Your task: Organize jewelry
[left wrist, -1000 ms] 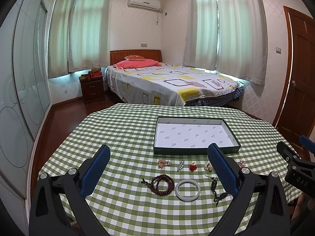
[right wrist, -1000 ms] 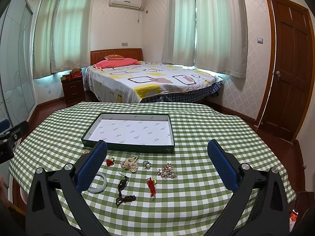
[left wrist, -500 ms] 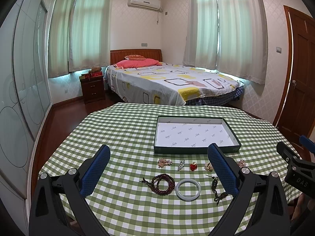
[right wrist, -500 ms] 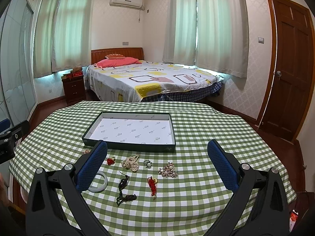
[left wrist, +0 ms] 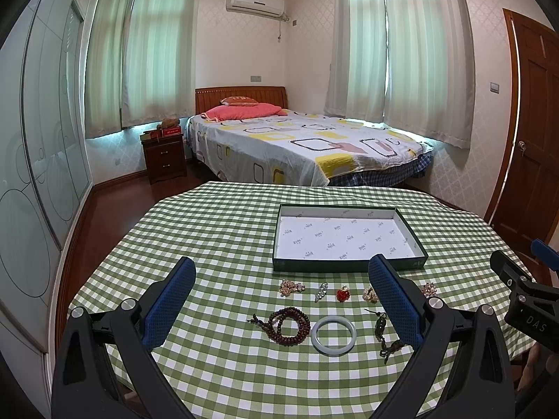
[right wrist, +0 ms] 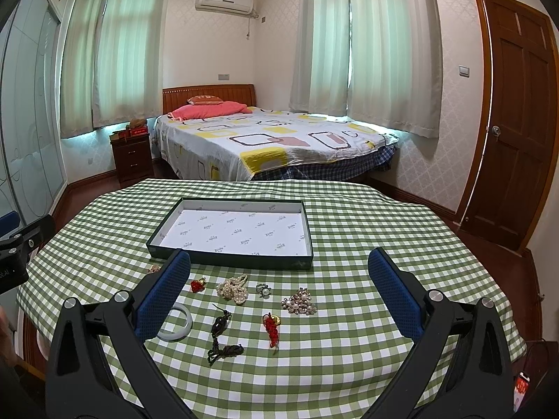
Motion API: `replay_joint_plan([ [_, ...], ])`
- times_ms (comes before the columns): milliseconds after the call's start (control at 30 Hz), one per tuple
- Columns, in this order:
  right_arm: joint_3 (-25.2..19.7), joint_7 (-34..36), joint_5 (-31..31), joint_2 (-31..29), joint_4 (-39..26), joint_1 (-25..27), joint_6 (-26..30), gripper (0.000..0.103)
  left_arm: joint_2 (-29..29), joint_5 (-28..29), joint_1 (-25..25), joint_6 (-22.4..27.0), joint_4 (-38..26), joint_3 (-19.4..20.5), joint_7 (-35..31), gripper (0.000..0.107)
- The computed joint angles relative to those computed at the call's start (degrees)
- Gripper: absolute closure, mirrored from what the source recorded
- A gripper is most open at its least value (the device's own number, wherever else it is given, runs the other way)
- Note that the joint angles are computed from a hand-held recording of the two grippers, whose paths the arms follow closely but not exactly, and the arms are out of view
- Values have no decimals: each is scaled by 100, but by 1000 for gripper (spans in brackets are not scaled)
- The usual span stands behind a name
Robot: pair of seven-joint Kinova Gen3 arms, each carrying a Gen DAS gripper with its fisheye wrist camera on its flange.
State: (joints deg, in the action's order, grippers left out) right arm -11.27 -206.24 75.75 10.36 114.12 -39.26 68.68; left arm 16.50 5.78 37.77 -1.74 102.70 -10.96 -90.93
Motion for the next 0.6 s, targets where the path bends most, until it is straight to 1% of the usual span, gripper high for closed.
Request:
replay_joint_plan([
  [600,8,-47,15,68,-16,-27,-38,4,7,-19,71,21,-19,-77,31,11],
])
